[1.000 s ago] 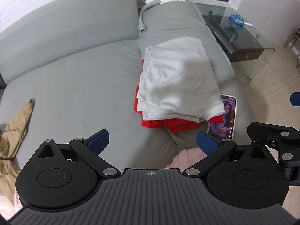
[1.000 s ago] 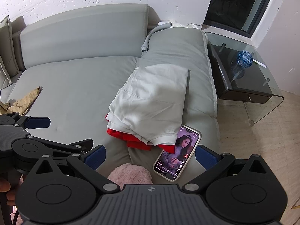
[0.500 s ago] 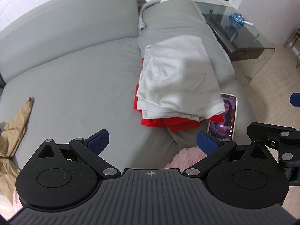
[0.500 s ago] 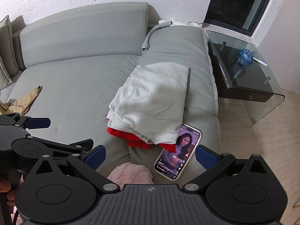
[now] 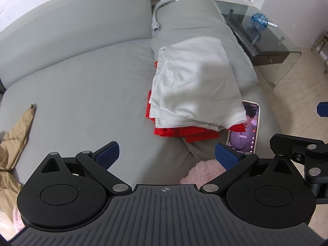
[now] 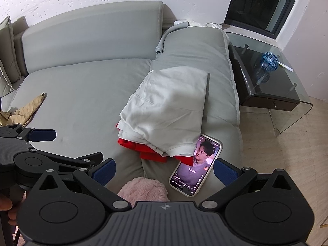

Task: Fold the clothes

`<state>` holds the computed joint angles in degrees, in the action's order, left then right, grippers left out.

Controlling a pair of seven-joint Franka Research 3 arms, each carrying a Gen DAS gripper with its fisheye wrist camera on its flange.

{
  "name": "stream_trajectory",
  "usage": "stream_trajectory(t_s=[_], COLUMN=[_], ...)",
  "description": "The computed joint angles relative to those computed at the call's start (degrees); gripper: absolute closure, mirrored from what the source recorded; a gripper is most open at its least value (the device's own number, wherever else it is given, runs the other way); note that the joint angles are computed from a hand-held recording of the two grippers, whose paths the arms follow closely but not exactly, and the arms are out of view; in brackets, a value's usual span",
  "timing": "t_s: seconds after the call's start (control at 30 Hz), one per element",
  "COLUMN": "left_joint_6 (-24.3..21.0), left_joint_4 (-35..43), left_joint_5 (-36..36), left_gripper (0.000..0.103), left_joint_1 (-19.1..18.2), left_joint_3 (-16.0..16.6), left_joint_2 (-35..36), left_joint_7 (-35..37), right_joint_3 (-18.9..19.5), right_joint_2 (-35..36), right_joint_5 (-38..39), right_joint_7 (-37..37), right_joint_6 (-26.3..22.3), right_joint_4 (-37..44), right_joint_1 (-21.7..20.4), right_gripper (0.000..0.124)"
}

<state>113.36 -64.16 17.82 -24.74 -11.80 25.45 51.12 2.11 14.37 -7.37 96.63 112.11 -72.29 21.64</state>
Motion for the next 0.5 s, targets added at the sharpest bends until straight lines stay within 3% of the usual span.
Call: stream_trajectory(t_s=[0.5], left_joint_6=[-0.48], left_joint_4=[0.57], left_joint_5=[-0.12], left_gripper=[0.001], left_joint_1=[-0.10], left_joint_3=[0.01], left_joint_2=[0.39], left_joint_7=[-0.10], right_joint_3=[-0.05], right_joint_2=[0.27], right_joint_5=[0.57], right_joint_7=[-0.06], right_joint_6=[-0.02], right_joint_4=[0.11], right_joint_1=[-0.08], right_gripper=[0.022])
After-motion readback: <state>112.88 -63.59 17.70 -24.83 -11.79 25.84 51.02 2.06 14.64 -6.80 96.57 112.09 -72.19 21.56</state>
